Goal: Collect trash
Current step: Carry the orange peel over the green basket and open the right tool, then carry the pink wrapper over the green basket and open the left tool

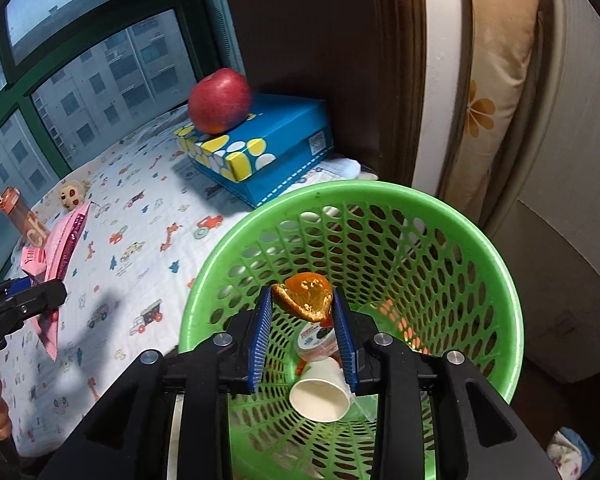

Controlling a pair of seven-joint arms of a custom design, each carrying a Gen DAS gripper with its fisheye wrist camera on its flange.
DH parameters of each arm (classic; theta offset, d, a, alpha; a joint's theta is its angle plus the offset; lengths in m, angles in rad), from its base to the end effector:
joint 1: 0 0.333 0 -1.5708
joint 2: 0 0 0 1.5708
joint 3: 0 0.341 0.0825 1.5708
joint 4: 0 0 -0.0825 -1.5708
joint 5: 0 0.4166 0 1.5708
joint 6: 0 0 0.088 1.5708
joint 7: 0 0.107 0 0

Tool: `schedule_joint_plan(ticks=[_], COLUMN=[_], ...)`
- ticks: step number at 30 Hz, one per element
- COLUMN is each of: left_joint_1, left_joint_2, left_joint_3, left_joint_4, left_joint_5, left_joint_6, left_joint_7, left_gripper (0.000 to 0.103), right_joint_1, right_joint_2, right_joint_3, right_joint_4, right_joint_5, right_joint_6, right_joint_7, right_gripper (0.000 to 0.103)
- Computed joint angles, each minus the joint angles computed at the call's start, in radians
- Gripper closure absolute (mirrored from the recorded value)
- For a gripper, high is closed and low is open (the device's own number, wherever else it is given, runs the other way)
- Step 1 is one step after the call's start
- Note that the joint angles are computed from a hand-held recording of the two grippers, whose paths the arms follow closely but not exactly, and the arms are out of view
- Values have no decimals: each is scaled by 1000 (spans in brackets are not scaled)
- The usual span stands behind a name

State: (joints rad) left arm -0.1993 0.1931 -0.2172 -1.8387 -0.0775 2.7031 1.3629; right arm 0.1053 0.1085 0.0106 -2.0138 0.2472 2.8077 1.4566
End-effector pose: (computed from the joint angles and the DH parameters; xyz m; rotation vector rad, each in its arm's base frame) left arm 0.6369 -0.2677 0.5141 -1.8262 2.0837 -0.9268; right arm 0.6491 0.0635 0.4867 -1.7933 1.7497 -0.4815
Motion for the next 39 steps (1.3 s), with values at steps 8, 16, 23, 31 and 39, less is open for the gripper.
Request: schedule_joint_plan(ticks=[8,16,23,31,39], left_joint_1=[-24,-55,-89,-102,-97], left_joint_2=[67,143,209,252,228], left_joint_3=[-18,-36,-37,-40,-37], left_joint_4=[93,193,277,322,280], left_joint_5=[0,-3,17,14,6], left_joint_6=[-43,-89,-133,-149,-108], left_joint_7=[29,63,67,56,48], left_gripper=[48,48,48,41,26], right_joint_1=[-22,-37,-31,-21,-13], right_joint_2=[-23,-86,-135,-163,-174], right_joint_3=[-26,-33,-44,-57,-61], right_joint_4=[-29,-93,-140,-175,-187], right_joint_5=[-41,-4,61,103,128], right_joint_6=[26,55,80,89,92], right_joint_7=[64,37,-19,-46,-57], right_gripper=[52,46,41,40,40])
